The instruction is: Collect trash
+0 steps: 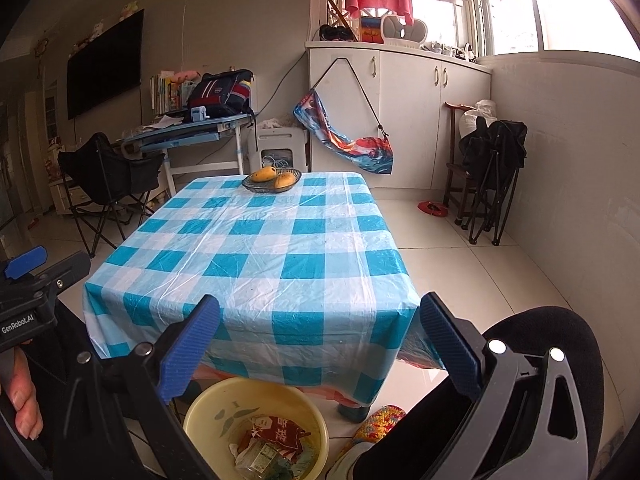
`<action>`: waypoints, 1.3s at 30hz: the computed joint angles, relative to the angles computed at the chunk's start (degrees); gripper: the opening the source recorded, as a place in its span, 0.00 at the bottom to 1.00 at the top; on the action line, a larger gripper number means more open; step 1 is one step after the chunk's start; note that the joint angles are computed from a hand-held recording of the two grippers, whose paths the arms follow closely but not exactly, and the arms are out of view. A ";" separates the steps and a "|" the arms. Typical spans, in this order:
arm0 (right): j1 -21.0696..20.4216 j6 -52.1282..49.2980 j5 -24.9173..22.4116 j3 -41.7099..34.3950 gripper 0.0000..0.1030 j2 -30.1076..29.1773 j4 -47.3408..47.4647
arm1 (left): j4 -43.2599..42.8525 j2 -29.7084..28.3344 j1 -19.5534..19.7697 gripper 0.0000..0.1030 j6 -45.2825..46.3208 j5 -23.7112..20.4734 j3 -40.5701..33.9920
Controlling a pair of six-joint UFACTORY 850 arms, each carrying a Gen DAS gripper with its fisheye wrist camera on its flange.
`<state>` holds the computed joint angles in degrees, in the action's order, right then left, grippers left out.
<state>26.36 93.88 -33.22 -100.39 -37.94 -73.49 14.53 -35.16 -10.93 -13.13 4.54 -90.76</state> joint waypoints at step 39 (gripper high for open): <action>0.45 -3.01 -2.35 -0.80 0.93 -0.93 0.47 | -31.07 1.04 -2.50 0.93 35.66 3.27 1.55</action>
<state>26.81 90.88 -35.57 -101.19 -38.87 -73.02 -16.54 -34.11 -13.43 22.53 7.81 -89.21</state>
